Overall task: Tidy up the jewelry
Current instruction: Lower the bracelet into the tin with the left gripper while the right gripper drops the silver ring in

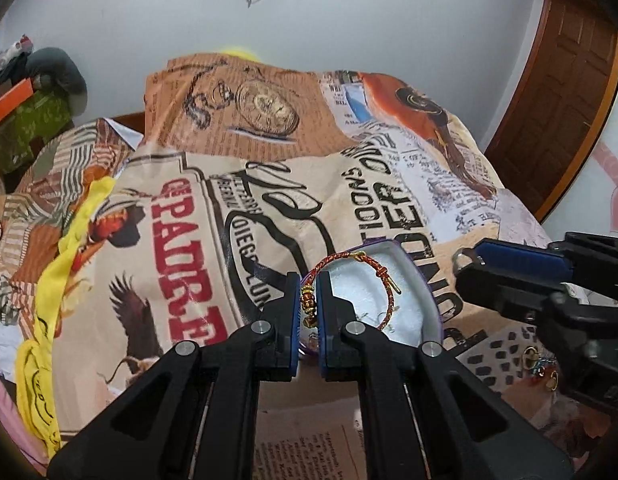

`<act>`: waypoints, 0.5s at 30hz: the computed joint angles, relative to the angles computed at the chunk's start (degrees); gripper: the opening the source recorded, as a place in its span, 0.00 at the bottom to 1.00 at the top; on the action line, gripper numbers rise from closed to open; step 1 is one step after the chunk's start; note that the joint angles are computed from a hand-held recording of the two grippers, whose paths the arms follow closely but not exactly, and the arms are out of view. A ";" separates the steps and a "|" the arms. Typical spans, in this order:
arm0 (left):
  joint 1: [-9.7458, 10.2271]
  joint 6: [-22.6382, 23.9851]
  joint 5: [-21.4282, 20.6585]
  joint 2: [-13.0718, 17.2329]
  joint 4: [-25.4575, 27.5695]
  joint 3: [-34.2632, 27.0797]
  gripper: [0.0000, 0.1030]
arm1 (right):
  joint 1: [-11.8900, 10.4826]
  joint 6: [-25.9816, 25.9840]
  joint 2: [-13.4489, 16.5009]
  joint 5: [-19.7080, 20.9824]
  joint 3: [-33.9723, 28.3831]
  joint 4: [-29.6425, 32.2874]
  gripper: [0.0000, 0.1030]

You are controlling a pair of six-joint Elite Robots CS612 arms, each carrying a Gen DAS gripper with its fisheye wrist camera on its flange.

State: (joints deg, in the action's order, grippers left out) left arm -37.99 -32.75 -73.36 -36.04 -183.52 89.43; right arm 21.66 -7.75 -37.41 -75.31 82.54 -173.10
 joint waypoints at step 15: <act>0.35 -0.59 -1.51 -0.25 -0.53 1.00 0.08 | 0.59 -2.03 1.83 -1.77 -2.59 6.39 0.20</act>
